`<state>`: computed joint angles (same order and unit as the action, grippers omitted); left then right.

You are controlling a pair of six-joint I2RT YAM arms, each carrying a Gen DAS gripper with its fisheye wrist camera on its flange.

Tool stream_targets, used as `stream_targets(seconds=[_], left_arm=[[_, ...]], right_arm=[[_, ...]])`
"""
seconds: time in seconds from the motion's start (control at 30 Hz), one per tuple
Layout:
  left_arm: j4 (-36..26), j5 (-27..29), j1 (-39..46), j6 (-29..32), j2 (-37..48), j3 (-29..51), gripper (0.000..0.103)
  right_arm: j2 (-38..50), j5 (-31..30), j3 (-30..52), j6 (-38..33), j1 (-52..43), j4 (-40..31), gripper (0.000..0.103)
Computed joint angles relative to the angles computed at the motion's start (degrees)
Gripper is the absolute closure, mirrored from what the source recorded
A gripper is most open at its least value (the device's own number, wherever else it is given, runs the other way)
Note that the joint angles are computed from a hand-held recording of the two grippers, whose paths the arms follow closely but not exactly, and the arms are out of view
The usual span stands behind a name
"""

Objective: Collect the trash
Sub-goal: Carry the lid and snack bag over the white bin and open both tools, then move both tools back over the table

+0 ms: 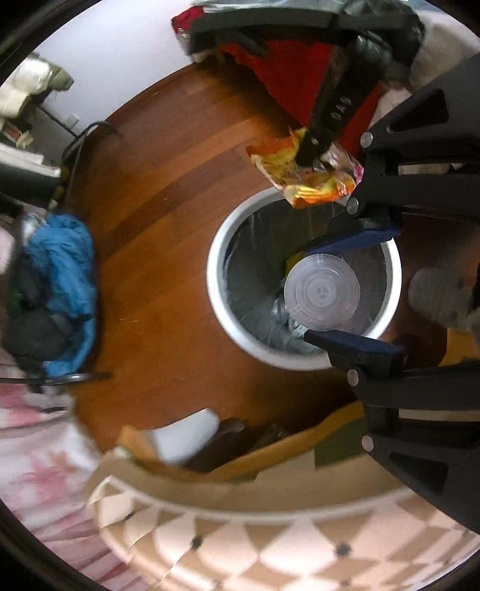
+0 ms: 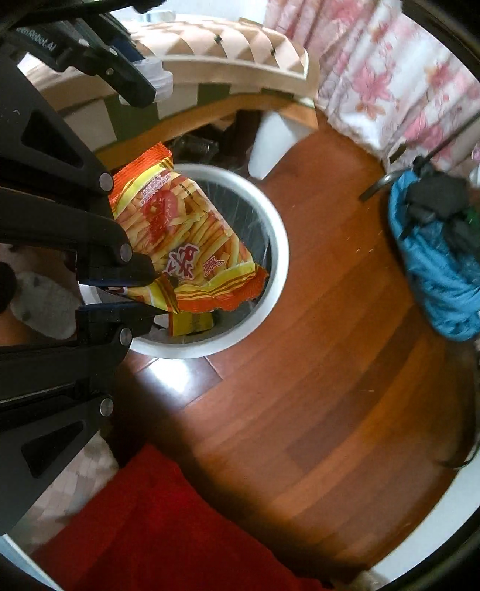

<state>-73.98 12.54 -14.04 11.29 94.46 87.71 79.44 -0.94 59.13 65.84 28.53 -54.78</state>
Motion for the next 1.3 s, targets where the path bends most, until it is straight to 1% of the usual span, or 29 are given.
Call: stream_targets(seconds=[0.03,0.1,0.17,0.2,0.23,0.27,0.3,0.33,0.37,0.4,0.43,0.47,0.5,0.57,0.67,0.73,0.9,1.13,1.3], left_arm=[[-0.30,0.61,0.00,-0.47,0.84,0.25,0.064],[-1.13,1.67,0.79,-1.14,2.52,1.19,0.052],[-1.92,2.82,1.93,-1.71,3.96,2.37,0.035],[-2.45,3.36,2.40,-2.23,4.83,3.15,0.031],[-2.80,3.44,2.77,-2.41,4.90,3.37,0.023],[-3.22,3.52,3.20,-2.37,5.20,3.96,0.016],[-3.59,3.44,3.51,-2.51,5.20,4.24,0.014],[-3.86,2.94,3.71,-2.49,4.89,4.26,0.010],[-4.16,2.32,3.85,-2.42,4.46,4.26,0.010],[-4.44,1.88,3.96,-2.28,4.16,4.34,0.010],[-4.33,1.45,4.11,-1.98,4.11,4.38,0.010],[-4.10,0.75,4.21,-1.77,3.70,4.26,0.009],[-3.98,-0.03,4.23,-1.58,2.56,3.70,0.009],[-3.49,-1.58,4.21,-1.24,1.25,2.86,0.005],[-3.13,-3.73,4.34,-0.51,-0.63,1.75,0.004],[-3.11,-4.81,4.44,0.05,-1.37,1.82,0.004],[-3.57,-5.80,5.20,1.20,-2.93,2.71,0.004],[-7.42,-6.18,5.44,2.39,-5.75,6.55,0.004],[-11.45,-5.19,7.13,4.07,-7.88,11.35,0.004]], right_arm=[[0.98,-0.77,-0.71,-0.44,-0.72,1.03,0.097],[2.59,-2.62,-2.69,-1.06,-2.01,4.23,0.096],[4.42,-3.26,-2.93,-1.12,-2.44,5.06,0.093],[4.65,-4.11,-3.50,-1.26,-2.74,6.15,0.083],[5.15,-4.42,-3.47,-1.32,-2.95,6.65,0.068],[5.41,-4.26,-3.44,-1.17,-2.86,6.69,0.059],[5.45,-4.45,-3.46,-1.34,-2.74,7.12,0.045],[5.34,-4.43,-3.42,-1.39,-2.56,7.17,0.039],[5.56,-4.02,-2.74,-1.18,-2.11,6.46,0.038],[5.71,-3.73,-2.01,-1.18,-1.74,5.59,0.031],[5.82,-3.38,-1.12,-1.17,-1.20,4.45,0.019],[5.88,-3.13,-0.25,-0.94,-0.50,3.37,0.011],[6.09,-3.17,0.44,-0.79,0.02,2.43,0.000],[7.21,-2.70,2.88,-0.01,1.71,-1.05,0.000],[8.02,-1.59,5.05,1.31,4.27,-4.95,0.000],[8.18,-1.38,5.78,2.10,5.63,-6.33,0.000],[8.70,0.59,9.77,2.90,8.48,-11.65,0.000],[7.45,2.67,17.19,4.83,10.93,-20.12,0.000],[5.90,5.96,25.01,9.23,14.68,-28.70,0.000]])
